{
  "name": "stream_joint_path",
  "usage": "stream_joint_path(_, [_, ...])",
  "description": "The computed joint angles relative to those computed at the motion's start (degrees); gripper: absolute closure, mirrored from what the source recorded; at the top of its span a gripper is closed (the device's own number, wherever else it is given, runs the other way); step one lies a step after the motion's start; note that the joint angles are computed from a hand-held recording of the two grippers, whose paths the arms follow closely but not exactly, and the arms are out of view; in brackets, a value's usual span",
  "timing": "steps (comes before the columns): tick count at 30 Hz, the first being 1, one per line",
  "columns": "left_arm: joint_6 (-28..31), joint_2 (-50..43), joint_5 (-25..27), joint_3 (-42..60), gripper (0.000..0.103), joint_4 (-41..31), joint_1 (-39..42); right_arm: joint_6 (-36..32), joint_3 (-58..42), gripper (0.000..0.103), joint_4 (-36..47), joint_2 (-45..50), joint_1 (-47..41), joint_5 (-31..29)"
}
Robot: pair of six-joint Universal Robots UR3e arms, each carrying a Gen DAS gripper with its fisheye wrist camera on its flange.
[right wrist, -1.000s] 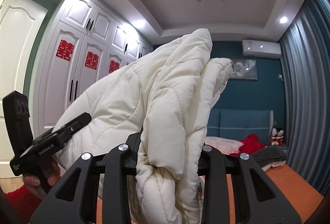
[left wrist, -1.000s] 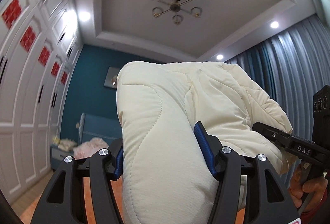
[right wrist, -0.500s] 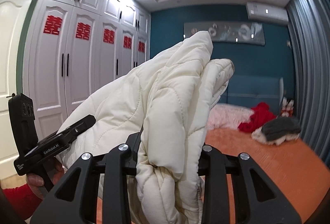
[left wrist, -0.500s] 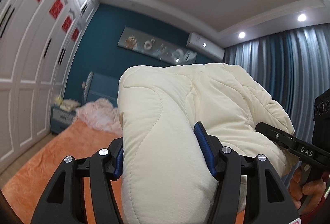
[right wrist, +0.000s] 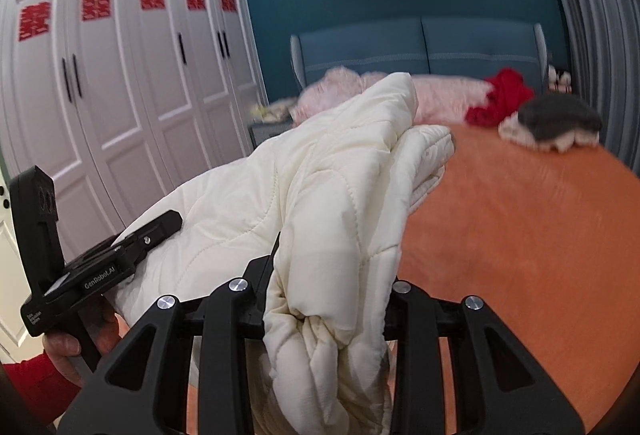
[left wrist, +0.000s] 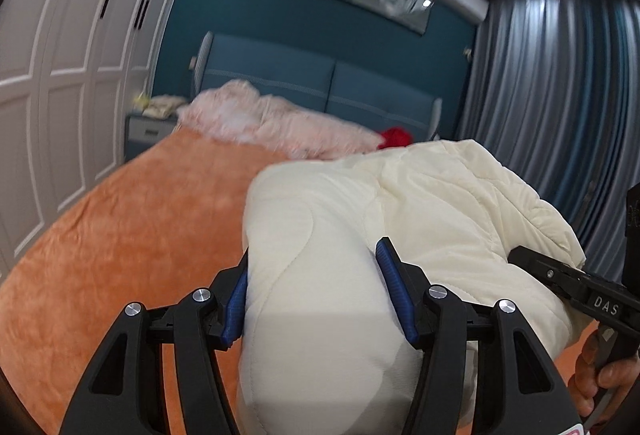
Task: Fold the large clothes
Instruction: 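Lower the cream bundle back onto the bed with both tools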
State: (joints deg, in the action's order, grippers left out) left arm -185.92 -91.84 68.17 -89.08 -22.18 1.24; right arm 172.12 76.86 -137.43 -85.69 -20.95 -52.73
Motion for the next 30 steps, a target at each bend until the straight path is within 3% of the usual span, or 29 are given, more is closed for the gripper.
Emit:
stream_joint_path(7, [2.0, -4.7, 3.1, -8.7, 0.053, 3.1, 0.3, -0.1, 10.5, 0.072, -5.2, 4.8, 3.4, -3.6])
stream_joint_path(9, [4.3, -5.3, 2.6, -11.8, 0.06, 2.5, 1.2, -1.0, 16.1, 0.066, -3.9, 4.9, 3.5, -3.0])
stream_joint_path(10, [5.6, -4.3, 2.8, -14.7, 0.06, 2.2, 1.6, -0.9, 19.5, 0.056, -5.0, 4.3, 3.2, -2.5])
stream_joint_path(11, [6.6, -2.6, 3.1, -19.0, 0.057, 4.2, 2.0, -0.6, 25.3, 0.046, -8.0, 2.5, 2.1, -1.3])
stream_joint_path(14, [8.9, 2.3, 4.6, -26.3, 0.05, 6.3, 2.5, 1.2, 34.6, 0.033, -9.8, -2.0, -2.5, 2.4])
stream_joint_path(18, [9.4, 9.4, 2.1, -23.9, 0.05, -7.7, 5.5, -1.7, 39.2, 0.033, 0.5, -12.3, -10.5, 6.6])
stream_joint_path(21, [8.0, 8.9, 6.5, -16.8, 0.051, -16.4, 4.1, -3.4, 36.0, 0.033, 3.5, -17.4, -11.2, 2.3])
stream_joint_path(23, [6.0, 7.1, 8.1, -10.6, 0.051, -20.7, 3.1, -2.9, 30.9, 0.042, 1.9, -16.8, -7.9, -2.7])
stream_joint_path(28, [1.1, -4.8, 13.8, 9.6, 0.051, -26.4, -3.5, 0.3, 10.0, 0.065, 2.5, -2.8, 3.3, -12.5])
stream_joint_path(30, [0.4, -11.8, 17.6, 18.6, 0.051, -27.7, -7.0, 2.2, 1.7, 0.068, 3.5, 4.2, 7.0, -15.7])
